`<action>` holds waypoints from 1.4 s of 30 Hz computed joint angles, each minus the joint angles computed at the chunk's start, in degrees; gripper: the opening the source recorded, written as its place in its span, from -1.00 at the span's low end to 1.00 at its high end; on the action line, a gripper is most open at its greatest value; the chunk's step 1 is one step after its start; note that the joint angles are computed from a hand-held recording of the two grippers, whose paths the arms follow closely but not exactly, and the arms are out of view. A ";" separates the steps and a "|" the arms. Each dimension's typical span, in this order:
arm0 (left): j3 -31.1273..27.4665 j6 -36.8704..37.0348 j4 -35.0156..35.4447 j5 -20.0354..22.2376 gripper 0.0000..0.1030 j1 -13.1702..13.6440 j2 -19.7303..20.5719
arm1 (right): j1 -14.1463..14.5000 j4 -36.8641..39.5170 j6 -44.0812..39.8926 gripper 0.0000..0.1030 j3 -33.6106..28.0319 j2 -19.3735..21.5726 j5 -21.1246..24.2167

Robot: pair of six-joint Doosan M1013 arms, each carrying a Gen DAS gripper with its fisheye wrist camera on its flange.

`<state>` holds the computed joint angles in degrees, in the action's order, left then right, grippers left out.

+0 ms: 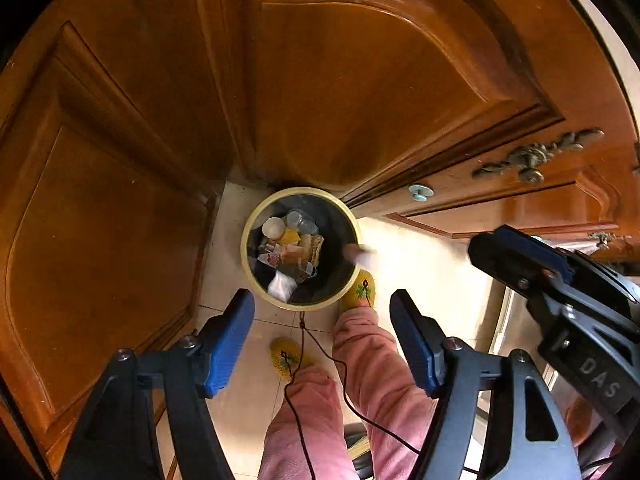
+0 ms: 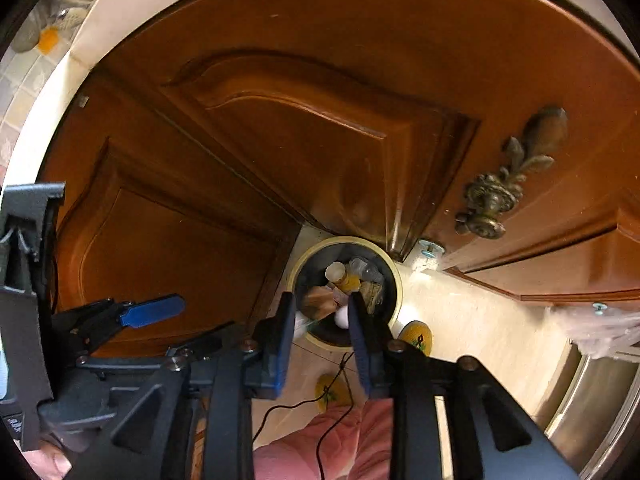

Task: Collect trash
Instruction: 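Carry the eye-drop bottle and milk carton down to the bin and open both grippers, then raise both open grippers from the bin back toward the counter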

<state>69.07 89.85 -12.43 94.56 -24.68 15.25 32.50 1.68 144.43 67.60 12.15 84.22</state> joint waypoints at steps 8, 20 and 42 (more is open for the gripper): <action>-0.41 -0.69 3.13 -4.24 0.49 -0.66 -1.01 | 0.41 -1.59 0.57 -0.34 0.79 -0.98 -0.43; -0.98 -1.72 4.48 -3.80 0.49 -1.41 -0.78 | 0.56 -0.33 0.77 -0.34 3.32 -1.33 -2.09; -8.90 0.75 5.27 1.58 0.50 -1.91 -1.98 | 2.88 -5.10 0.90 -0.34 -5.23 -0.88 4.01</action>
<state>60.16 90.60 -7.16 96.13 -26.59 13.27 35.39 -3.41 145.33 62.36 11.27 88.23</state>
